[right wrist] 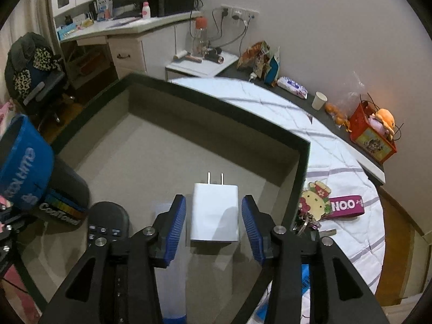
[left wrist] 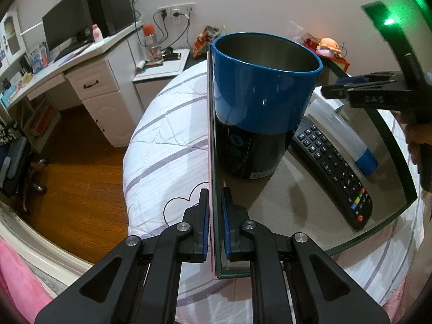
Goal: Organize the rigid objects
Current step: 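Carry the white charger into the tray box and release it, then grasp the blue marker with the right gripper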
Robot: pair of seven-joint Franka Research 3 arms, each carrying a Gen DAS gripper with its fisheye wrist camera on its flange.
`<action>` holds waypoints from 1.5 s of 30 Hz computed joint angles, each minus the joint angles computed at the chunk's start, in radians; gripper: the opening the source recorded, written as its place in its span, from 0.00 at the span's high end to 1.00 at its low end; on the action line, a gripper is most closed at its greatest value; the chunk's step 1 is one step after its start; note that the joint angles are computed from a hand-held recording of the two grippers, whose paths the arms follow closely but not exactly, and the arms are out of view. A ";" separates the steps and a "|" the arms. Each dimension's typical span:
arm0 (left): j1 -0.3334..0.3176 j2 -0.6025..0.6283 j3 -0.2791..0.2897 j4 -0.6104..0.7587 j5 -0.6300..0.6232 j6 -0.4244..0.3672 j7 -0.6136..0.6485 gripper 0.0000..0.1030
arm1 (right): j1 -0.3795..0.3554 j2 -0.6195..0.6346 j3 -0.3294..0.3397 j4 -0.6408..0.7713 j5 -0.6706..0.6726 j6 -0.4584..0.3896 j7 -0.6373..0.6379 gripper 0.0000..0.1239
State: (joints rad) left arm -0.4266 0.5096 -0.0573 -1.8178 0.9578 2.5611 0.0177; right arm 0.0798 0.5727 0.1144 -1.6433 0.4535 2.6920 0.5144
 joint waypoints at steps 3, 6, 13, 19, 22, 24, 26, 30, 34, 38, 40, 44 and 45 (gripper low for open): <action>-0.001 -0.001 0.000 -0.002 -0.001 0.002 -0.003 0.91 | -0.056 -0.052 0.056 -0.057 0.079 0.042 -0.088 0.58; -0.001 -0.002 0.000 -0.002 -0.002 0.000 -0.002 0.91 | -0.119 -0.100 0.102 -0.094 0.204 0.048 -0.195 0.53; -0.004 -0.002 -0.001 -0.003 -0.001 -0.012 -0.010 0.93 | -0.188 -0.192 0.084 -0.172 0.448 0.078 -0.405 0.44; -0.011 -0.001 -0.007 0.006 -0.011 -0.044 -0.013 0.93 | -0.144 -0.156 -0.004 -0.176 0.426 0.124 -0.332 0.44; -0.011 0.000 -0.010 0.010 -0.016 -0.052 -0.012 0.93 | -0.145 -0.128 -0.015 -0.165 0.396 0.115 -0.267 0.44; -0.010 0.001 -0.012 0.013 -0.021 -0.058 -0.008 0.93 | -0.139 -0.108 -0.018 -0.155 0.365 0.112 -0.223 0.44; -0.012 0.001 -0.013 0.015 -0.023 -0.064 -0.006 0.93 | -0.142 -0.099 -0.017 -0.156 0.344 0.103 -0.190 0.44; -0.011 0.001 -0.013 0.015 -0.024 -0.064 -0.005 0.93 | -0.145 -0.060 -0.015 -0.122 0.301 0.068 -0.117 0.44; -0.011 0.001 -0.013 0.015 -0.024 -0.065 -0.004 0.93 | -0.130 -0.021 -0.028 -0.087 0.237 0.053 -0.041 0.44; -0.011 0.002 -0.013 0.017 -0.026 -0.065 0.001 0.93 | -0.144 0.024 -0.021 -0.031 0.200 0.012 0.015 0.44; -0.011 0.003 -0.013 0.019 -0.027 -0.066 0.004 0.93 | -0.143 0.039 -0.027 -0.015 0.180 0.014 0.035 0.44; -0.012 0.005 -0.013 0.020 -0.027 -0.067 0.006 0.93 | -0.142 0.044 -0.033 -0.012 0.154 0.058 0.087 0.44; -0.012 0.005 -0.013 0.020 -0.027 -0.067 0.006 0.94 | -0.154 0.046 -0.021 -0.007 0.157 0.056 0.081 0.44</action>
State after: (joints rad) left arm -0.4386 0.5144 -0.0700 -1.7974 0.9308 2.4941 0.0234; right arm -0.0743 0.6188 0.0934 -1.6504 0.6110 2.7481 0.5958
